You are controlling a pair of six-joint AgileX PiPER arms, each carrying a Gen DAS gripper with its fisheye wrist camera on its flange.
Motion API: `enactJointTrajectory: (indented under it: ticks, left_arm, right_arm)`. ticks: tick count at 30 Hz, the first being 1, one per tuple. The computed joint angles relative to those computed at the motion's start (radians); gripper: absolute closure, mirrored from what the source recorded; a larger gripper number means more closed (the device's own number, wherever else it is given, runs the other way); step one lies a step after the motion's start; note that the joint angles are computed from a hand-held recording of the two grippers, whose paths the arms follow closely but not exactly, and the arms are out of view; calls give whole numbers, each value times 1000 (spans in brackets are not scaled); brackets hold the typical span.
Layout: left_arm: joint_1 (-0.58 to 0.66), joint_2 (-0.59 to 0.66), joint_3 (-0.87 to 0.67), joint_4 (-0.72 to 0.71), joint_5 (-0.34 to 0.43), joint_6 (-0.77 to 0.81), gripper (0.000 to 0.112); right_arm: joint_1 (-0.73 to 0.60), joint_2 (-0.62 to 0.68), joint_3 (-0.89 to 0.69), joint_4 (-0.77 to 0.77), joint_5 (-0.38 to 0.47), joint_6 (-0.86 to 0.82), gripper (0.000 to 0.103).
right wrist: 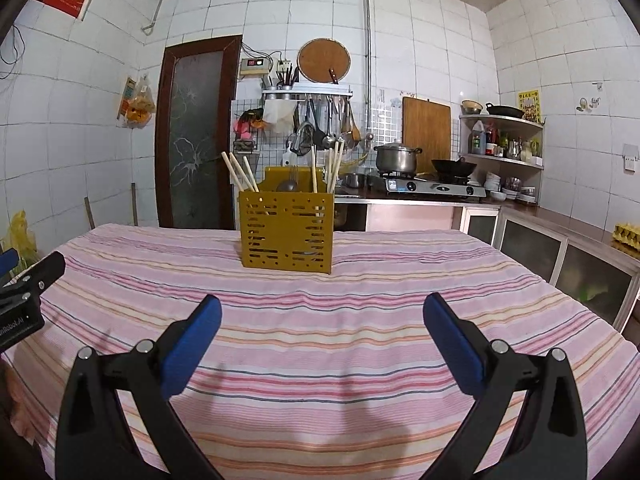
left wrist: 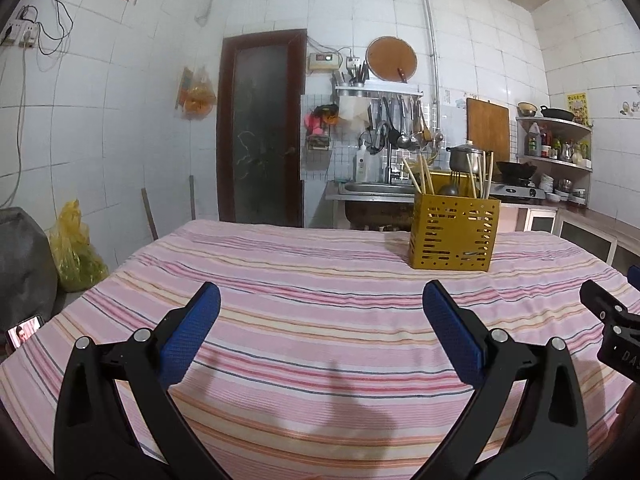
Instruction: Organize utensils
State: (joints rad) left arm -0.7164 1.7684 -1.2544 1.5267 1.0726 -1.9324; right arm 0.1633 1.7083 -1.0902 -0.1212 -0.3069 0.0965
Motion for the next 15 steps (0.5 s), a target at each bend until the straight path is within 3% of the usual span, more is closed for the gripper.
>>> enactJointTrajectory:
  ticks: [15]
  left_arm:
    - [-16,-16,31,45,-10,-29,14]
  right_arm:
    - [-16,2,1,-74,-6,86,5]
